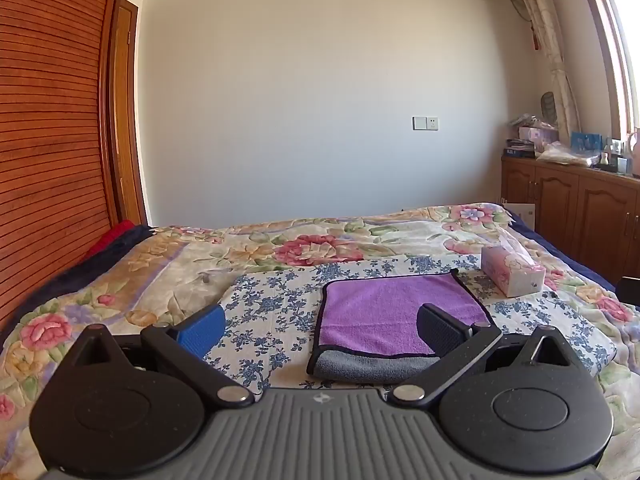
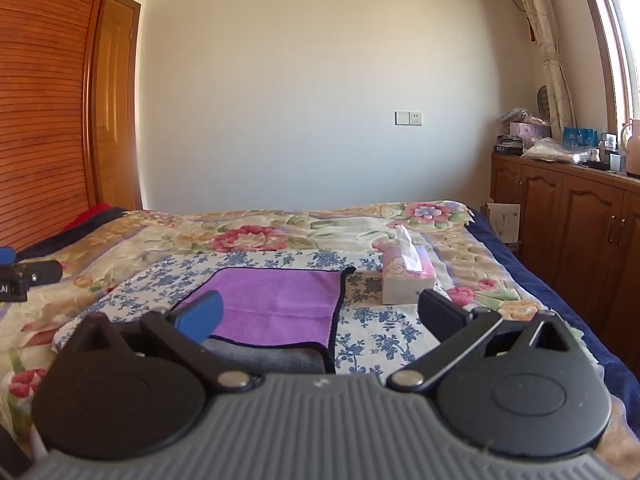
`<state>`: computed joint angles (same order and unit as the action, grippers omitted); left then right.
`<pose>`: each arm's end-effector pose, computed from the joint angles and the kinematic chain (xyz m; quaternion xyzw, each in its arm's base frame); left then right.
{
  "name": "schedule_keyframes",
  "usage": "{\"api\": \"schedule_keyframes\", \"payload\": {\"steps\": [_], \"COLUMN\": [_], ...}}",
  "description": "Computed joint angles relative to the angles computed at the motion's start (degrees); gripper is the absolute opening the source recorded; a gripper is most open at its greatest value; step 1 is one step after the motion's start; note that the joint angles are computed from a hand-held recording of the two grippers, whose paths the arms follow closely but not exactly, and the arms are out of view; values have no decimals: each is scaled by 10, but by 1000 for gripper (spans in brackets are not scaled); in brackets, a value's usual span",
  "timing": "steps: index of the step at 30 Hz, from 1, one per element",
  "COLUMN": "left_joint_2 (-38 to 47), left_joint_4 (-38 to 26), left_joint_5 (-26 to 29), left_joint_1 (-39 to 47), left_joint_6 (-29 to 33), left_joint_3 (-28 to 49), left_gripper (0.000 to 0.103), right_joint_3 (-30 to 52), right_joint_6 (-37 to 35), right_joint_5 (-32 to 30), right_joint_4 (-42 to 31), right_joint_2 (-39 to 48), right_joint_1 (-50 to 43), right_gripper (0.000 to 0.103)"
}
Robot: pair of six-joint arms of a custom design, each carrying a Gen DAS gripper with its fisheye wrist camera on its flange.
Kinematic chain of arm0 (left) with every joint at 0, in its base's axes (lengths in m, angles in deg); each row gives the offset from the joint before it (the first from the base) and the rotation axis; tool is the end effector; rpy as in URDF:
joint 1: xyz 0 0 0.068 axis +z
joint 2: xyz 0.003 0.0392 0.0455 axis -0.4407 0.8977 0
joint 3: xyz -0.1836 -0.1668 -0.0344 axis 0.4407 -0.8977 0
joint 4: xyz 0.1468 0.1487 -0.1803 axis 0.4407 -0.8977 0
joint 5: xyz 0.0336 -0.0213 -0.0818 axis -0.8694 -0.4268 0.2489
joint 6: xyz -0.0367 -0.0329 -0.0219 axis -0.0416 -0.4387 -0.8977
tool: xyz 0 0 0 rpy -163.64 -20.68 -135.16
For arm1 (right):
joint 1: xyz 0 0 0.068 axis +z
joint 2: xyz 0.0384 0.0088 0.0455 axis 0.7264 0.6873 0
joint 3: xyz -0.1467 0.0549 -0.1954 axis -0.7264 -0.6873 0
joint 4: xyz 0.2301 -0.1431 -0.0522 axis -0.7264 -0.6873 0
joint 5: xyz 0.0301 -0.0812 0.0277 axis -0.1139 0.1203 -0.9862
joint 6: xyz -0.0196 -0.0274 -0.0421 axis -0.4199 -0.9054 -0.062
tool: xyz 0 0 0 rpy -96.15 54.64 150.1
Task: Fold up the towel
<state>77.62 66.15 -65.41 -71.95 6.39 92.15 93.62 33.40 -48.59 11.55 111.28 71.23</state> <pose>0.2008 -0.1716 0.1736 0.0296 0.8034 0.0228 0.5943 0.2108 0.0836 0.1573 -0.0194 0.7917 0.0333 0.6097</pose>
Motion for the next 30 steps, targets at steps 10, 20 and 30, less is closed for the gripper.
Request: {"api": "schedule_keyframes", "payload": {"steps": [10, 20, 30], "left_joint_2": [1, 1, 1], "left_joint_4": [4, 6, 6], "left_joint_5": [-1, -1, -1], "left_joint_1": [0, 0, 0], "left_joint_6": [2, 1, 1], "left_joint_3": [-1, -1, -2], "left_gripper": [103, 103, 103], "right_joint_3": [1, 1, 1], "right_joint_6": [-1, -1, -1], "right_joint_5": [1, 1, 2], "right_joint_4": [0, -1, 0], "right_joint_2": [0, -1, 0], "right_joint_1": [1, 1, 2], "right_gripper": [103, 103, 103]}}
